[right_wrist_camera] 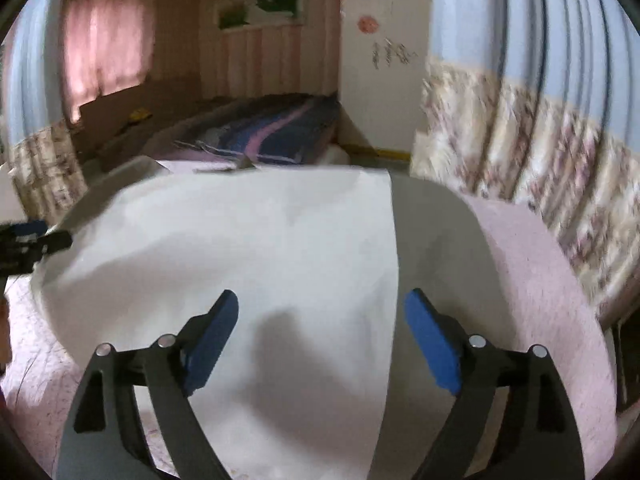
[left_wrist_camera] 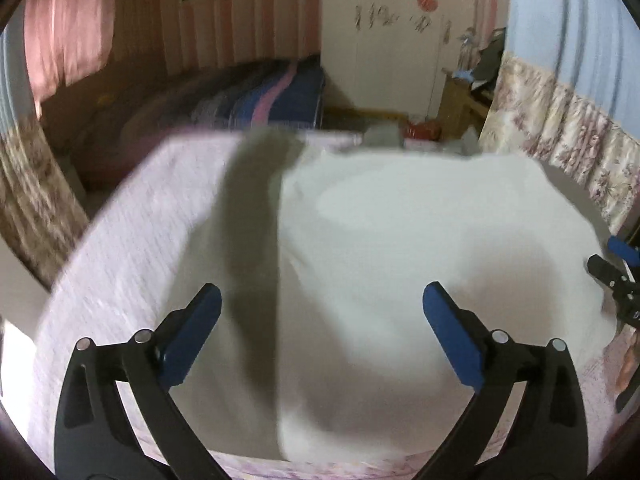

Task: Fold large clothes
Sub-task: 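Lay the sleeve along the jacket body and release with both grippers, then smooth the cream jacket body flat with both open grippers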

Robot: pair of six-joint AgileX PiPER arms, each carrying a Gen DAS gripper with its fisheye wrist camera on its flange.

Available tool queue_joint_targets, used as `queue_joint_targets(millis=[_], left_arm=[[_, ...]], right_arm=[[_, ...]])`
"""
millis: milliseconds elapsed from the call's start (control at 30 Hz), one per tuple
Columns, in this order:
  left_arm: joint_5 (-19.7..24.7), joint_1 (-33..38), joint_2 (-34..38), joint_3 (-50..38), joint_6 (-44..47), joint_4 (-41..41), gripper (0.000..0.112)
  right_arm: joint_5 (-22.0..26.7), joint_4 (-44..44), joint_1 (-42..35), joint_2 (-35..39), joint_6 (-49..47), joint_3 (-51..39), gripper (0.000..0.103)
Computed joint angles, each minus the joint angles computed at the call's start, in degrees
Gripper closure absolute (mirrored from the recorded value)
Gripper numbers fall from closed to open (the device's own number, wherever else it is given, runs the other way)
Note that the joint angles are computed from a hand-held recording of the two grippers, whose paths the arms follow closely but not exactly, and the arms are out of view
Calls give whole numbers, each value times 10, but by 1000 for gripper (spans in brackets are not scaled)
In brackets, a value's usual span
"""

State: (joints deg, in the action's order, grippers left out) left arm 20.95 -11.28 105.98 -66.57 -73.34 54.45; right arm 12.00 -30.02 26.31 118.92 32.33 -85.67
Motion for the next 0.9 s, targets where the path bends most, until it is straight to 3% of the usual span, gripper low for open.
queue_joint_targets(millis=[100,200,400,467,600,667,900], left_arm=[[7,1,44,-21,44,-52,12],[25,-5,71,-39,60,-58,12],[-3,11,85,-38,84,-81,12],[-4,10,91,-35,66,-60,12],[-1,10,103,-46,85,-73,12],[-1,8,104,-46,79,-69,12],[-6,5,101,-39,30,-23,12]], right_arm=[[19,-37,-3,16,45,-3,16],[16,33,-18,27,-9,-5,10],[6,36,-30,52,-1,-12,5],[11,43,-29,55,-9,-17,5],[27,152,-37,61,-112,-33,3],[44,148,-34,70,-111,-49,2],[34,140,-34,66,-100,-42,2]])
